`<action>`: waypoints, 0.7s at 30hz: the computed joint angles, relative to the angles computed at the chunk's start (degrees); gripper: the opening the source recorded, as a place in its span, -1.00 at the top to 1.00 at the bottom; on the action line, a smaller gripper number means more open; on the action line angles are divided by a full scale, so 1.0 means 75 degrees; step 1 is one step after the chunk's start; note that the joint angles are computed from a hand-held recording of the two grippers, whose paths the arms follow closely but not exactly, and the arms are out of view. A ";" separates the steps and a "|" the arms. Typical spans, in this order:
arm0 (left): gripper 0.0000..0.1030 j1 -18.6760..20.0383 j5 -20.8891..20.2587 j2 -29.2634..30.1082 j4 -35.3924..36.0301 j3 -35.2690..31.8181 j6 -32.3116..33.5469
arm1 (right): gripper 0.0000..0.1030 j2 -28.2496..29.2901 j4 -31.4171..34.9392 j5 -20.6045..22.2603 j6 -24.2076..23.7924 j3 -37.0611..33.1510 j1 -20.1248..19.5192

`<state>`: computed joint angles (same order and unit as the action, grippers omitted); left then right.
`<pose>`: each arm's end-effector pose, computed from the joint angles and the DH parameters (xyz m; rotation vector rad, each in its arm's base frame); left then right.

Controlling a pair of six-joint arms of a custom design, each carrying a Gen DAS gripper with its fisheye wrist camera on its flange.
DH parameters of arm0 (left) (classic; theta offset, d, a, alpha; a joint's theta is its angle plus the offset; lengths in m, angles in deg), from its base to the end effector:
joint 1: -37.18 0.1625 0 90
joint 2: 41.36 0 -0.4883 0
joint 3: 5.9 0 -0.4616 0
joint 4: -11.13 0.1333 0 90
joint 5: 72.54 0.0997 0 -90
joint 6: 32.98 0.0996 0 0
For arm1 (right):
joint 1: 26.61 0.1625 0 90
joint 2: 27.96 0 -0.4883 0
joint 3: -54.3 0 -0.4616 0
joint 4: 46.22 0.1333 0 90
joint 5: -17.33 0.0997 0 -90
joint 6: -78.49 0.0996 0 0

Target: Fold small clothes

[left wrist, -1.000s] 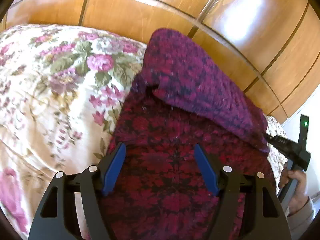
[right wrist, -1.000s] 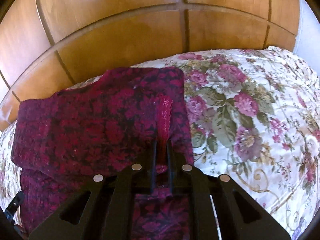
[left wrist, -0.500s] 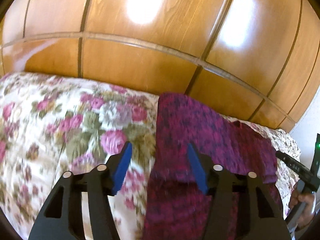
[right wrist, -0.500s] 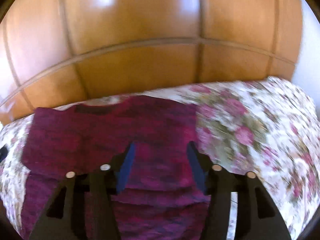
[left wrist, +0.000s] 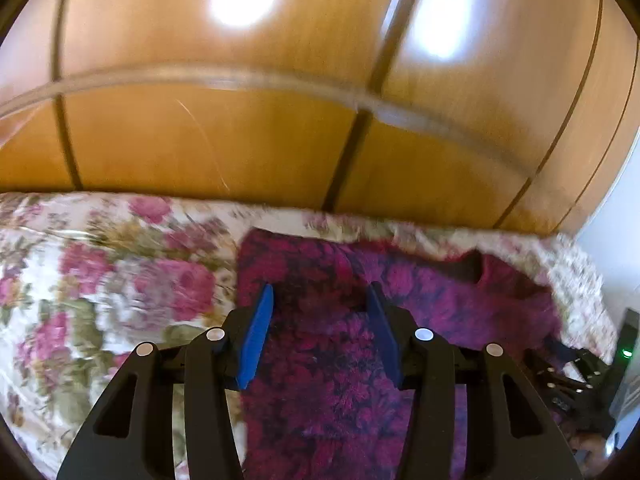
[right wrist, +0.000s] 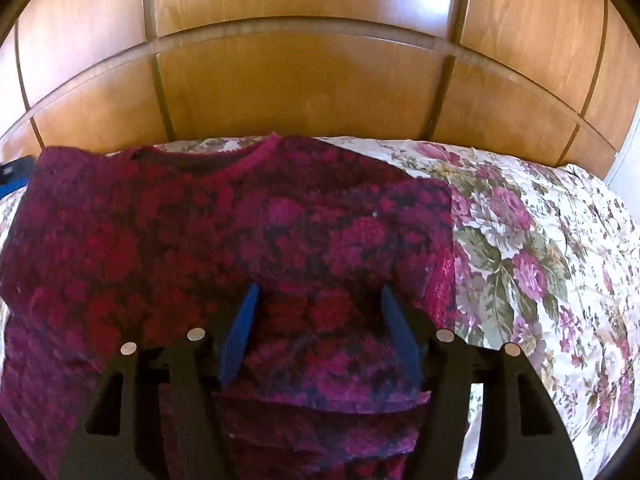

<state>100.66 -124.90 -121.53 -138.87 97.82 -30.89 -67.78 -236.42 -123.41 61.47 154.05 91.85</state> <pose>-0.1092 -0.6536 0.4550 0.3410 2.4566 -0.9709 0.3940 -0.6090 0.0921 0.4925 -2.1544 0.8972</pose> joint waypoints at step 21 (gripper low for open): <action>0.05 -0.0575 0.1651 -0.0630 -0.0966 0.1661 -0.0126 | -0.27 0.0249 -0.0980 0.0140 -0.0566 0.0017 -0.0035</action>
<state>96.35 -112.52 -126.26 -146.11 110.28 -31.84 -65.91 -243.76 -122.36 57.22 154.18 91.59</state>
